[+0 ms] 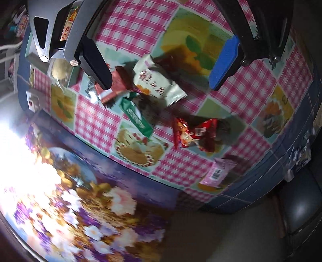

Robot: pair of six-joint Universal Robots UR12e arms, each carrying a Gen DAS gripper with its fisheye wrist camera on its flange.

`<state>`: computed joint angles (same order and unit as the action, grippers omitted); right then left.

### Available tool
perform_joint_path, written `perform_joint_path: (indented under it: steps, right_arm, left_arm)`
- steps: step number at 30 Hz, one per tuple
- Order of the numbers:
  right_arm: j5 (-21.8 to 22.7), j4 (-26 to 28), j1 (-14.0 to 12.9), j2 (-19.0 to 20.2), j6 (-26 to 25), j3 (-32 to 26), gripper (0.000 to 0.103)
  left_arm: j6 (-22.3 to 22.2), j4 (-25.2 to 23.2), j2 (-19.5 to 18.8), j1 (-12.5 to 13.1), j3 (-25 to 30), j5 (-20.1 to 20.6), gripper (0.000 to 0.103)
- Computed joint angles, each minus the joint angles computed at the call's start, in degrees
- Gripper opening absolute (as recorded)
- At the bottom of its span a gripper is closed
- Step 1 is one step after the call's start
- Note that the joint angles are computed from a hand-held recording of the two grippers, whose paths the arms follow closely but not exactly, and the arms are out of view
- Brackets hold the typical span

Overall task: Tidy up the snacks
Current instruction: 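Withdraw both open tools from the tray back toward the snack pile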

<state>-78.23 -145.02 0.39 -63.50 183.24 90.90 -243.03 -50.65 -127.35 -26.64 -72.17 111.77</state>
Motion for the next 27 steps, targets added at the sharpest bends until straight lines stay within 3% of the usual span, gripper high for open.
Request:
perform_joint_path:
  steps: [14, 21, 27]
  right_arm:
    - [3.21, -12.99, 1.91, 0.47, -1.86, 1.92, 0.103]
    - [4.6, -11.53, 3.1, 1.69, -2.89, 0.67, 0.103]
    - [4.93, -8.29, 4.59, 2.95, -6.19, -0.96, 0.103]
  left_arm:
    - [-6.69, 1.18, 4.0, 1.99, -6.37, 4.01, 0.103]
    - [-6.45, 2.11, 4.85, 3.22, -8.48, 3.46, 0.103]
    - [-4.5, 4.07, 3.91, 3.98, -8.58, -0.63, 0.103]
